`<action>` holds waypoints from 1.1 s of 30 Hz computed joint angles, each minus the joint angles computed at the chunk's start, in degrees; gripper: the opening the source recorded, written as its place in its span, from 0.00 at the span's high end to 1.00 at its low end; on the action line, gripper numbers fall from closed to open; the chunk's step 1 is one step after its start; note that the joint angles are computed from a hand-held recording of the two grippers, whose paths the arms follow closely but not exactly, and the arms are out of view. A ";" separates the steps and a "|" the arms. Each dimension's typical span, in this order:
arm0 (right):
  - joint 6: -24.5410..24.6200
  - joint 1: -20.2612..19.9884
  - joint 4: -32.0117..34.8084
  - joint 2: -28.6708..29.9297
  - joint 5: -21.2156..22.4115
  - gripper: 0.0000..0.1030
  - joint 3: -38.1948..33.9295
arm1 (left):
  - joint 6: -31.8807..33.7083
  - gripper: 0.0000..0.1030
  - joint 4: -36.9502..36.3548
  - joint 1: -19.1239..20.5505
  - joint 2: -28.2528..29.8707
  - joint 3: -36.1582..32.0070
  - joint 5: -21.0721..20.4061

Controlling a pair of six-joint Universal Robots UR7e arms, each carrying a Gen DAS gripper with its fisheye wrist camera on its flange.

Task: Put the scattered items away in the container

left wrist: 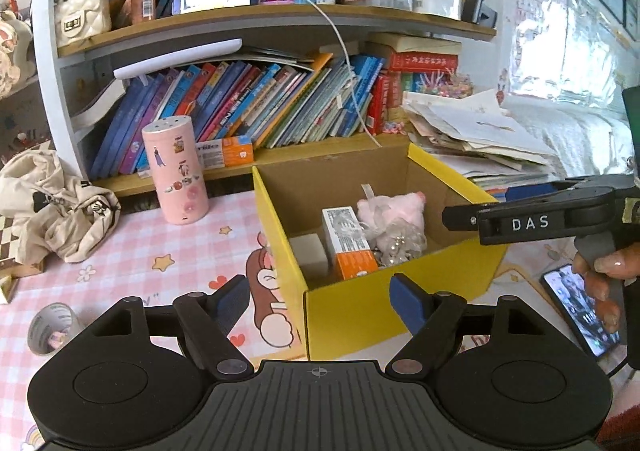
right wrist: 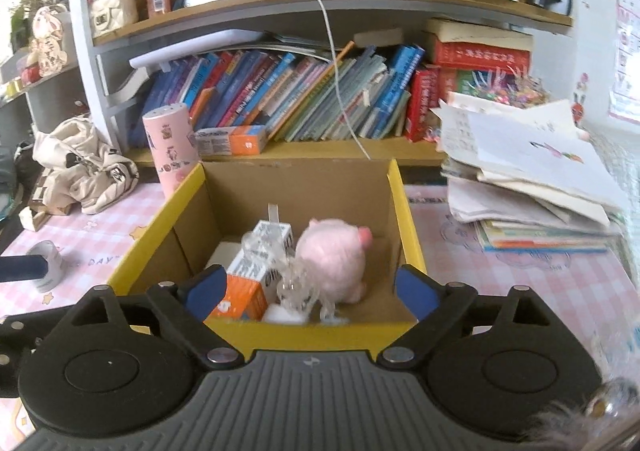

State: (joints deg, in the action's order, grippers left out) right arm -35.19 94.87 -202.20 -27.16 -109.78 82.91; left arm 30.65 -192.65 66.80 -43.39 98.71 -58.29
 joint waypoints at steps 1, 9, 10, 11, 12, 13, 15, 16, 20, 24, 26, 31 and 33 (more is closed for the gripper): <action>0.52 0.23 -0.72 0.07 -0.77 0.09 0.61 | 0.07 0.23 0.14 0.19 -0.55 0.59 -0.55; 4.43 2.50 -6.38 1.62 -6.96 0.08 5.17 | 0.15 0.18 2.59 1.95 -5.68 5.85 -3.87; 4.99 2.90 -6.95 1.87 -7.66 0.08 5.71 | 0.08 0.18 2.98 2.17 -6.50 6.56 -4.15; 5.47 3.29 -7.46 2.12 -8.28 0.08 6.20 | 0.03 0.18 3.25 2.41 -7.23 7.16 -4.42; 5.67 3.68 -7.93 2.37 -8.76 0.08 6.58 | -0.02 0.18 3.38 2.67 -7.93 7.79 -4.66; 5.76 4.10 -8.59 2.68 -9.36 0.08 6.93 | -0.13 0.17 3.52 2.92 -8.60 8.37 -4.83; 6.02 4.94 -9.83 3.30 -10.56 0.07 7.58 | -0.61 0.16 4.15 3.39 -9.82 9.33 -5.05; 6.38 5.35 -10.38 3.54 -11.15 0.07 7.88 | -0.76 0.16 4.51 3.63 -10.46 9.77 -5.25; 7.71 6.84 -13.01 4.56 -13.25 0.04 9.01 | -0.54 0.14 4.94 4.40 -12.47 11.24 -6.04; 8.48 8.37 -15.84 5.84 -15.57 0.02 9.73 | -0.71 0.13 5.35 5.06 -14.34 12.72 -7.30; 8.24 9.21 -17.57 6.67 -16.92 0.01 9.94 | -1.08 0.13 5.46 5.30 -15.18 13.60 -7.65; 7.05 11.06 -21.17 8.34 -18.98 0.00 10.62 | -0.54 0.13 5.32 5.71 -17.20 16.05 -8.64; 6.80 11.77 -22.10 8.80 -19.74 0.00 10.75 | -0.16 0.13 5.20 5.86 -18.01 16.84 -9.21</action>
